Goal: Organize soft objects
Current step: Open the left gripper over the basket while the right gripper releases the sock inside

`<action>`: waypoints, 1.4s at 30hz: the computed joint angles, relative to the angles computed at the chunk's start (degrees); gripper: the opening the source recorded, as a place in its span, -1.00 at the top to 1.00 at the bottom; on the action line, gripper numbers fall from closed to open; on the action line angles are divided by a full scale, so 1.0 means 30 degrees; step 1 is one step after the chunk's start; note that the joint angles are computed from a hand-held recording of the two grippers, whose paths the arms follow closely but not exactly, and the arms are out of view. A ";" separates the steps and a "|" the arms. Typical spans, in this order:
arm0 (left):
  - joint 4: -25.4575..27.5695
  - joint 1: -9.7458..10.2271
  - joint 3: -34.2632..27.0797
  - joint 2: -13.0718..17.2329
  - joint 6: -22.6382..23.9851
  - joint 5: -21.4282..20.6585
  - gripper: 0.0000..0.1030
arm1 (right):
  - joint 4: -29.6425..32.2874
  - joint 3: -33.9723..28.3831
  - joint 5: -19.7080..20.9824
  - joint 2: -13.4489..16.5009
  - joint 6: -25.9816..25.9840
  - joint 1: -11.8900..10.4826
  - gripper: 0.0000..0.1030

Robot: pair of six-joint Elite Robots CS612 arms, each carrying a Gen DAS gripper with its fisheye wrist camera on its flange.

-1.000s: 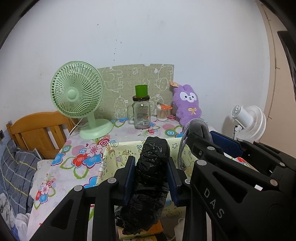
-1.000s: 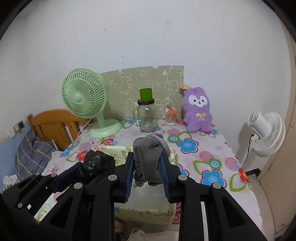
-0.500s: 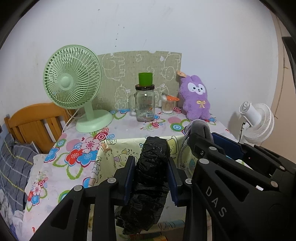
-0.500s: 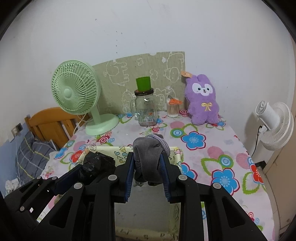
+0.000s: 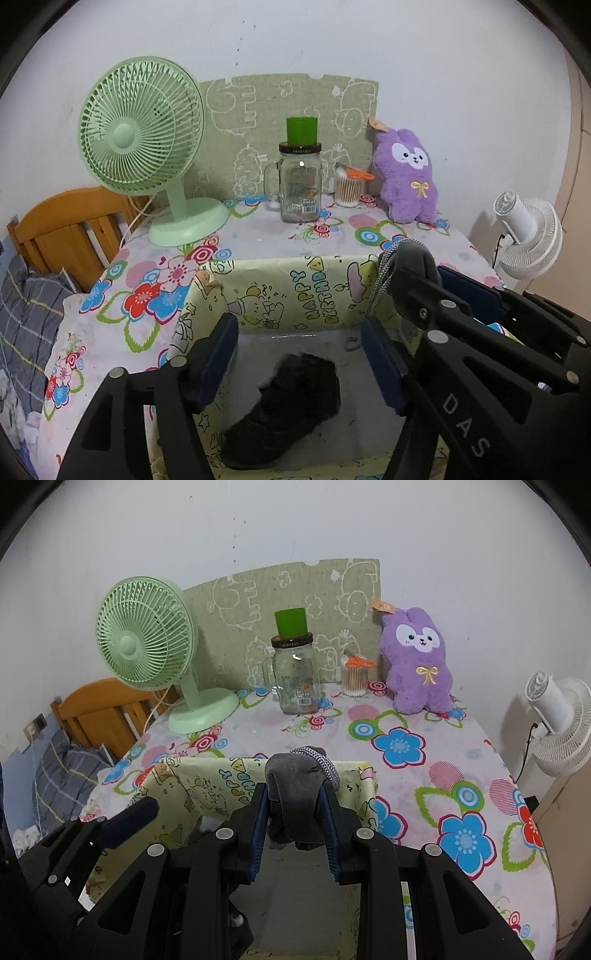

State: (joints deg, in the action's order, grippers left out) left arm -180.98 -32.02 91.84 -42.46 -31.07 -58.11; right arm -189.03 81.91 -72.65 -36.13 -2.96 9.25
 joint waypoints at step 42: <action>-0.1553 -0.0812 0.1763 -0.1451 0.0340 0.1173 -0.98 | -0.2882 0.2754 -0.0905 -0.1773 0.0704 -0.0132 -0.86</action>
